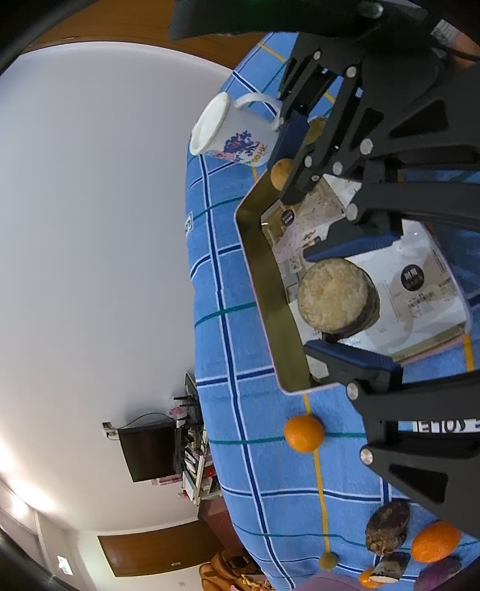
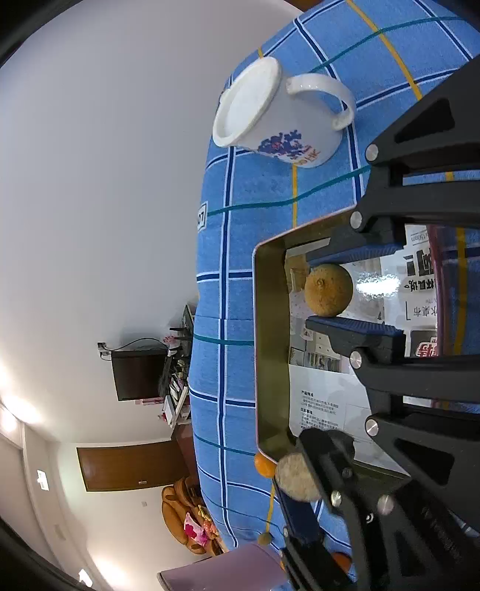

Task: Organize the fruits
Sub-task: 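Carry both held items into the pink tin and open both tools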

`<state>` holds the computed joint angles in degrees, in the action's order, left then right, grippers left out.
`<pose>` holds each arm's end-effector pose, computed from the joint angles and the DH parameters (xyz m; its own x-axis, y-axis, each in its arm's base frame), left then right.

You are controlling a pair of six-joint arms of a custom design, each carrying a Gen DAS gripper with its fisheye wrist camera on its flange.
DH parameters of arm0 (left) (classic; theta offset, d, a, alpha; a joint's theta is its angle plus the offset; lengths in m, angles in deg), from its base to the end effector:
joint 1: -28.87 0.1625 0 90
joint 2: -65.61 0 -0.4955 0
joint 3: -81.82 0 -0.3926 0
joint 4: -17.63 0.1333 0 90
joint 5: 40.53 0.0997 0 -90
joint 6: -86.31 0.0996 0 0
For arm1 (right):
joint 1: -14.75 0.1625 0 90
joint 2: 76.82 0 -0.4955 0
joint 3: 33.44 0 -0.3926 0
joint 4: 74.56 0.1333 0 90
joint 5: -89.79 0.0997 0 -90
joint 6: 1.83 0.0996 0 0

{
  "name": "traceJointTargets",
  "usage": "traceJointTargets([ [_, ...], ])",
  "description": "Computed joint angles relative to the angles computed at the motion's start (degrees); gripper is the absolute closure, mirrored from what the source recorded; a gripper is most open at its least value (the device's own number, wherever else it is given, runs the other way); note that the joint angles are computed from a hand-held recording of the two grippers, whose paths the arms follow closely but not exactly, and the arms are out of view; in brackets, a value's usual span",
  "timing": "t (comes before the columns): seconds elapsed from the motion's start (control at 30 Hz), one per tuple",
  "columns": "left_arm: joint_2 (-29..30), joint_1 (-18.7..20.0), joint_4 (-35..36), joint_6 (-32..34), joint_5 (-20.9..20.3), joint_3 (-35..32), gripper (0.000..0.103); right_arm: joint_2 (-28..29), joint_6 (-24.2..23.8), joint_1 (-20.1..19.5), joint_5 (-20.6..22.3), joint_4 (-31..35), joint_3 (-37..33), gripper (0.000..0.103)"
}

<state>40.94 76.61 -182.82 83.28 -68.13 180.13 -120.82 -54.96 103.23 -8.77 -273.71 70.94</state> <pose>-0.2855 -0.6436 0.0154 -0.7274 -0.1126 -0.6769 0.5007 0.5874 -0.6358 0.1001 -0.6932 0.1755 -0.6053 -0.4442 0.6605 -0.7779 0.5058 -0.3728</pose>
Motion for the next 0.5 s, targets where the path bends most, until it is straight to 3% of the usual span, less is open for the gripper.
traceJointTargets([
  [0.5, 0.29, 1.34, 4.61, -3.26, 1.5, -0.69, 0.058, 0.21, 1.59, 0.02, -1.67, 4.63, -1.07, 0.073],
])
